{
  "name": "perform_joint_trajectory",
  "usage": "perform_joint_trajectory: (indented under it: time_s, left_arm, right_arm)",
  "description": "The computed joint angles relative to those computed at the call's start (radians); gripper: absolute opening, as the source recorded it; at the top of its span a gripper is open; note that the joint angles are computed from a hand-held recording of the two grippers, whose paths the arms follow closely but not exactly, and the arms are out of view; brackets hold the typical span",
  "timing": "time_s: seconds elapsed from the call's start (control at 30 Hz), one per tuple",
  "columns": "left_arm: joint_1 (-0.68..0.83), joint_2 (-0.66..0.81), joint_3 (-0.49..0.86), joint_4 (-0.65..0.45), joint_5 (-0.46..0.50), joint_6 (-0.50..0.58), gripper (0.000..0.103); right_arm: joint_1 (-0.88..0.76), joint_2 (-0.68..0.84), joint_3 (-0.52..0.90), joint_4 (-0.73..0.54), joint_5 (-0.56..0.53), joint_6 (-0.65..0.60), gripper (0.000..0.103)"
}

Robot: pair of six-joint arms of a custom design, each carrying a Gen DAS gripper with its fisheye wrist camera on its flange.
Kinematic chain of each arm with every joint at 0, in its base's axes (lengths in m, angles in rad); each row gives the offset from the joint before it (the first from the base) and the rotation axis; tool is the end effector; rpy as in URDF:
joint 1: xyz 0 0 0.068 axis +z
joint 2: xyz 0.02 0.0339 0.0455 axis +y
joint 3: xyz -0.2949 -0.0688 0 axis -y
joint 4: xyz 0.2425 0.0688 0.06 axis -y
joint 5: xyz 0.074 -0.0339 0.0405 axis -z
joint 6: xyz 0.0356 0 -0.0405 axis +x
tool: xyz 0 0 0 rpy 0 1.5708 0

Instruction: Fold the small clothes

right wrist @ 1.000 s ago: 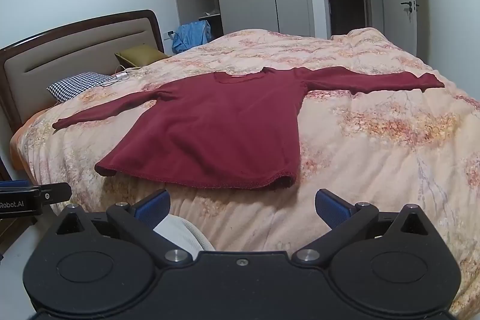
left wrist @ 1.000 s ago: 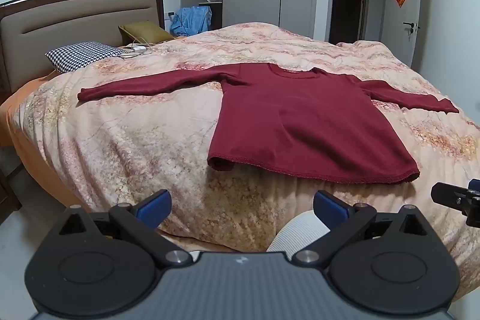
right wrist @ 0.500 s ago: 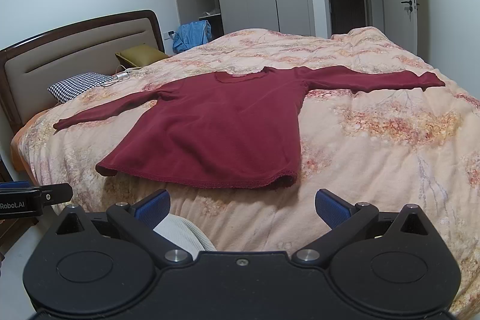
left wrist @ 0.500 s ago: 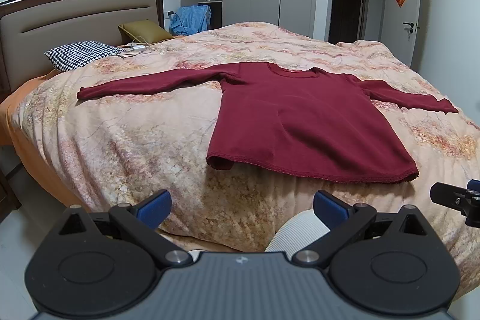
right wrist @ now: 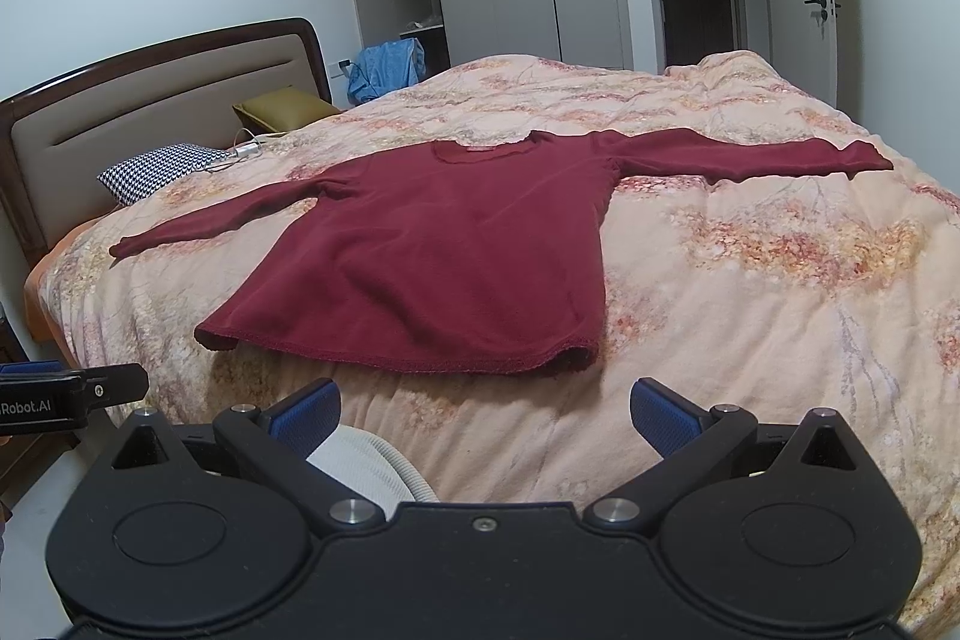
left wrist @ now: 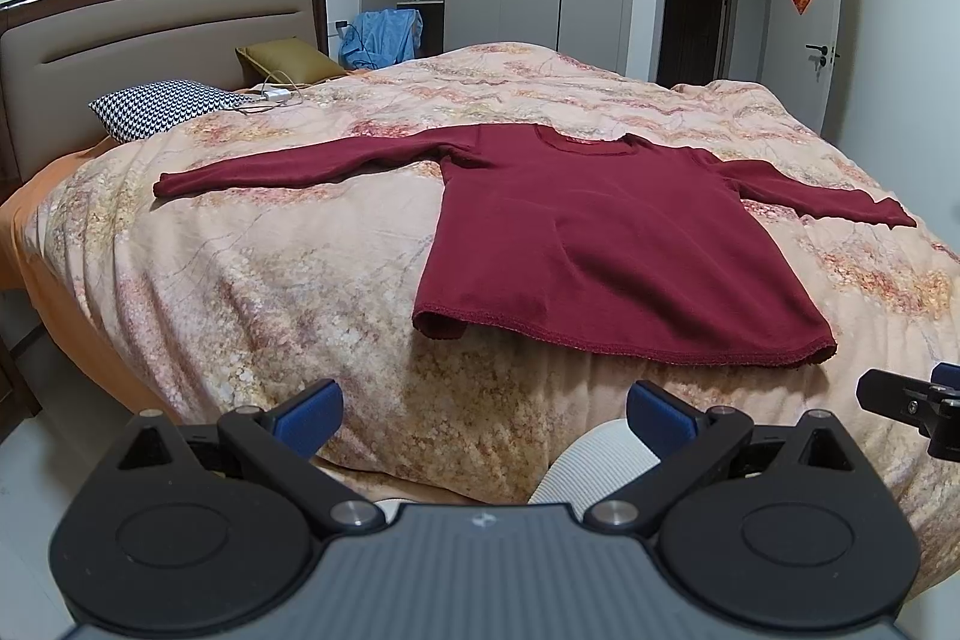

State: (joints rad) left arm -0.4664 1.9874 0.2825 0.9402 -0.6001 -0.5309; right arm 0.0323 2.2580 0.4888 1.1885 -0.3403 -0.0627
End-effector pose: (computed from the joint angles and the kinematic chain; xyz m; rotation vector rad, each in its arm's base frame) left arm 0.2243 -0.0904 0.0633 -0.3551 2.1536 0.1467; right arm 0.3075 0.0218 0.0329 -0.2978 2.1131 0.3476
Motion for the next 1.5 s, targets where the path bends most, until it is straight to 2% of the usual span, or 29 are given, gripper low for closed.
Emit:
perform_joint_trajectory:
  time_s: [1.0, 1.5]
  left_arm:
    - [0.018, 0.001, 0.016, -0.025, 0.025, 0.015, 0.103]
    - [0.030, 0.030, 0.047, -0.053, 0.047, 0.016, 0.103]
  right_arm:
    - [-0.005, 0.006, 0.014, -0.031, -0.012, 0.012, 0.103]
    - [-0.011, 0.024, 0.053, -0.086, -0.018, 0.027, 0.103]
